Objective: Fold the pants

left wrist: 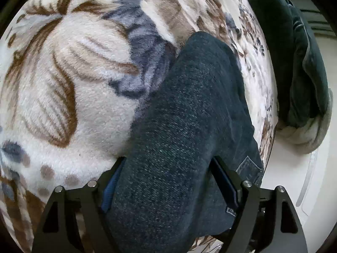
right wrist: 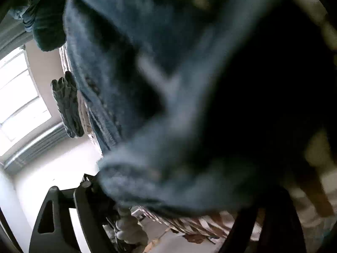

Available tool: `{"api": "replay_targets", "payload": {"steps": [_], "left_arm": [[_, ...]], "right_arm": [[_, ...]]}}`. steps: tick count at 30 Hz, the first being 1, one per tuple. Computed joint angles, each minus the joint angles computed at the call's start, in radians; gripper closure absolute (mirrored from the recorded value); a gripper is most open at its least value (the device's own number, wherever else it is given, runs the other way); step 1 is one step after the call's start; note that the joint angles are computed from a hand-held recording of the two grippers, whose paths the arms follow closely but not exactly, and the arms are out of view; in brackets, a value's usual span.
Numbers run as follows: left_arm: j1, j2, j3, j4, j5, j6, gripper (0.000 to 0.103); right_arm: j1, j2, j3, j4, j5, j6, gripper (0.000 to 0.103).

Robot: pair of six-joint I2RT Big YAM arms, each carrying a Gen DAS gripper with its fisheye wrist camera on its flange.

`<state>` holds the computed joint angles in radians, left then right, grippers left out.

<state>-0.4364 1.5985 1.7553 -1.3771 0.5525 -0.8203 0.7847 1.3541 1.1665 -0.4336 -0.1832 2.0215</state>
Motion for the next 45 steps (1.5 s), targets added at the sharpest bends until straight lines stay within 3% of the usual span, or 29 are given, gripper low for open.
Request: {"api": "replay_targets", "payload": {"steps": [6,9,12,15,18,20,22,26,28,30,34,38,39,42,45], "left_arm": [[0.004,0.004,-0.002,0.003,0.014,0.005,0.024],[0.005,-0.004,-0.014,0.014,0.011,-0.002,0.024],[0.003,-0.023,-0.018,0.03,0.0,-0.019,0.025],[-0.006,-0.028,0.011,0.023,-0.021,-0.016,0.025],[-0.009,-0.021,0.021,0.011,-0.023,-0.008,0.025],[-0.007,-0.017,0.009,0.014,-0.021,-0.027,0.026],[-0.003,-0.019,0.006,0.019,-0.028,-0.039,0.031],[-0.017,-0.031,0.027,0.014,-0.076,-0.002,0.061],[-0.024,-0.039,0.038,0.019,-0.085,-0.002,0.067],[-0.028,-0.033,0.077,-0.004,-0.093,-0.014,0.068],[-0.02,-0.023,0.17,-0.019,-0.072,-0.004,0.069],[-0.004,0.009,0.291,-0.051,-0.066,0.029,0.069],[0.004,0.023,0.326,-0.058,-0.056,0.028,0.069],[0.032,0.066,0.428,-0.075,-0.034,0.01,0.069],[0.073,0.151,0.597,-0.123,-0.02,0.009,0.069]], "right_arm": [[0.004,0.011,-0.027,0.127,0.042,0.029,0.004],[-0.01,0.055,0.011,0.118,-0.007,0.002,0.002],[0.001,0.062,0.045,0.121,0.016,-0.04,0.003],[0.02,0.075,0.102,0.091,0.045,-0.115,0.004],[0.022,0.116,0.155,0.026,0.012,-0.149,0.005],[0.024,0.142,0.146,0.03,-0.013,-0.102,0.014],[0.033,0.155,0.14,0.045,0.017,-0.047,0.017],[0.062,0.168,0.197,-0.027,0.068,-0.059,0.041],[0.078,0.179,0.231,-0.057,0.104,-0.063,0.049],[0.092,0.197,0.283,-0.106,0.138,-0.076,0.053],[0.116,0.209,0.336,-0.116,0.192,-0.059,0.057],[0.117,0.234,0.446,-0.174,0.207,-0.129,0.059],[0.109,0.229,0.451,-0.156,0.202,-0.153,0.059],[-0.023,0.095,0.363,-0.198,0.098,-0.257,0.059],[-0.076,0.164,0.501,-0.254,0.054,-0.349,0.059]]}}
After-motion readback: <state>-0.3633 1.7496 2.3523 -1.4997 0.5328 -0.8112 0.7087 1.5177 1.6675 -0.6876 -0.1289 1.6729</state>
